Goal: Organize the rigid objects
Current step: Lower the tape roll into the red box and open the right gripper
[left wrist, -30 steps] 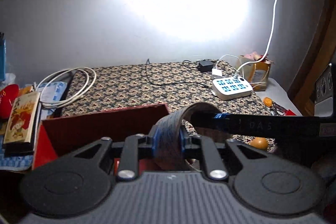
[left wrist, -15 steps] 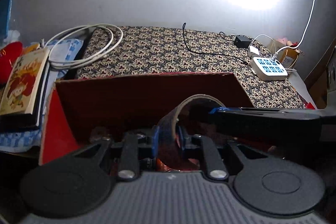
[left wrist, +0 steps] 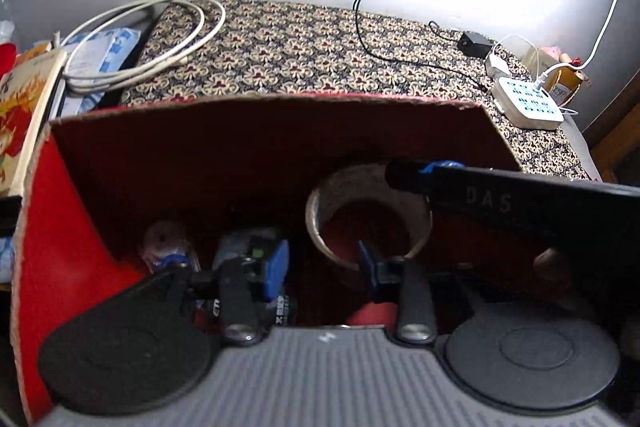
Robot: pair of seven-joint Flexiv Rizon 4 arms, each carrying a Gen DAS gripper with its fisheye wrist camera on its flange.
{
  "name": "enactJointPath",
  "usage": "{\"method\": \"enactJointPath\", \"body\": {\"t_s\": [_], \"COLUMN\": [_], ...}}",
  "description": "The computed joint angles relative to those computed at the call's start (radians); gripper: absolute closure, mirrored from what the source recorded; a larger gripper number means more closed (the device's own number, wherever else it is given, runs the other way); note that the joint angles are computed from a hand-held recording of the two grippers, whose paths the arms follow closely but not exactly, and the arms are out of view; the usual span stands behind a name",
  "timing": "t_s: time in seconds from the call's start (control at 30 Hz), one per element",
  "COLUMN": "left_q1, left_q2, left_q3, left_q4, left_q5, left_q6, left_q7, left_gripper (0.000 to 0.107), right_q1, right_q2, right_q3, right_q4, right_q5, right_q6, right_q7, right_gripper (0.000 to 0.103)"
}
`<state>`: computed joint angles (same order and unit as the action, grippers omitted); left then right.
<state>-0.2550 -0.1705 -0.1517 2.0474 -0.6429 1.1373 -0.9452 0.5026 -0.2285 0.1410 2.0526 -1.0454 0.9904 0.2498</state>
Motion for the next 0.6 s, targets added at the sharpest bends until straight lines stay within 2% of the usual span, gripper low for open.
{"method": "enactJointPath", "body": {"t_s": [0.03, 0.23, 0.6], "left_q1": [-0.004, -0.018, -0.018], "left_q2": [0.001, -0.011, -0.010], "left_q3": [0.001, 0.024, 0.039], "left_q4": [0.004, -0.015, -0.027], "left_q5": [0.005, 0.157, 0.293], "left_q6": [0.017, 0.044, 0.059], "left_q7": [-0.005, -0.113, -0.222], "left_gripper": [0.053, 0.053, 0.050], "right_q1": [0.000, -0.020, -0.027], "right_q2": [0.002, 0.024, 0.059], "right_q3": [-0.002, -0.010, 0.012], "right_q4": [0.003, 0.039, 0.060], "right_q5": [-0.007, -0.078, -0.149], "right_q6": [0.005, 0.074, 0.051], "right_q7": [0.012, 0.124, 0.185], "right_gripper": [0.097, 0.097, 0.097]}}
